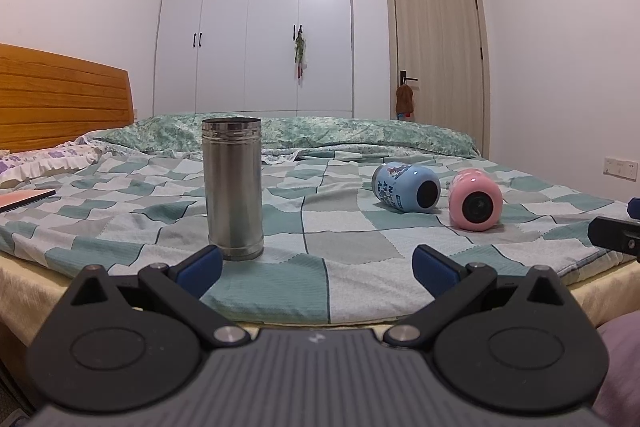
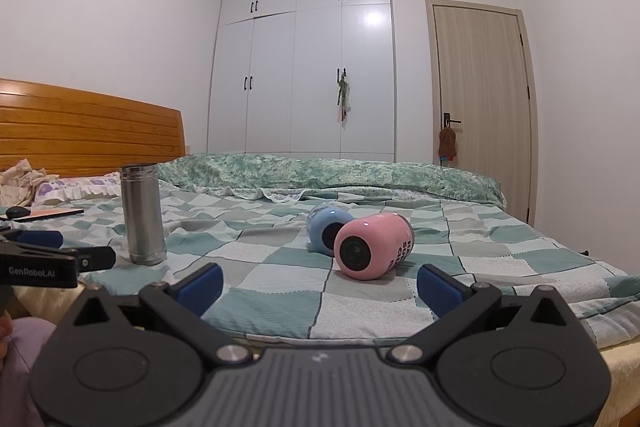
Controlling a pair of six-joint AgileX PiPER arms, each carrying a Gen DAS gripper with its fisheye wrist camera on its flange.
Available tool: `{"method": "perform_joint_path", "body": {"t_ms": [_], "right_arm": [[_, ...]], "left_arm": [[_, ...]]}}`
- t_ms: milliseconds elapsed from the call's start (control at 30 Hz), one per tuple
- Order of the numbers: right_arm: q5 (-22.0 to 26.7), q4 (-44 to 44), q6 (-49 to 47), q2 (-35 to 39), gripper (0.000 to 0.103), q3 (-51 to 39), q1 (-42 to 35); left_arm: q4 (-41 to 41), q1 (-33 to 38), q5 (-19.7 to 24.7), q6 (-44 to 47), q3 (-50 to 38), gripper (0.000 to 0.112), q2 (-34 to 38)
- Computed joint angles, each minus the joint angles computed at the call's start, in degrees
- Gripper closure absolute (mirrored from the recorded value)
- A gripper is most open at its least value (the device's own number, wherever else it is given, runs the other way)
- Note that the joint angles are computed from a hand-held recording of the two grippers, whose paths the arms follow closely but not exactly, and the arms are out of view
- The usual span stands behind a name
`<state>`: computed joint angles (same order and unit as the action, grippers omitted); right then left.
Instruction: Flip cup upright
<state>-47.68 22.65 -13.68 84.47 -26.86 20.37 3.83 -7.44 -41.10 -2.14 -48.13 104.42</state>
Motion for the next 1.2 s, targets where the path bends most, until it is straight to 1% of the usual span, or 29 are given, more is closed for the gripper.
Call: {"method": "perform_joint_path", "body": {"t_ms": [767,1200], "right_arm": [[-0.01,0.35,-0.50,0.30,0.000,-0.31,0.33],[-0.02,0.42,-0.56,0.29,0.000,-0.32,0.38]], "left_arm": [[0.33,0.02,-0.92,-0.22,0.57,0.009,-0.24],[-0.83,-0.07,-1.74,0.87,1.08,0.009,-0.32]]}}
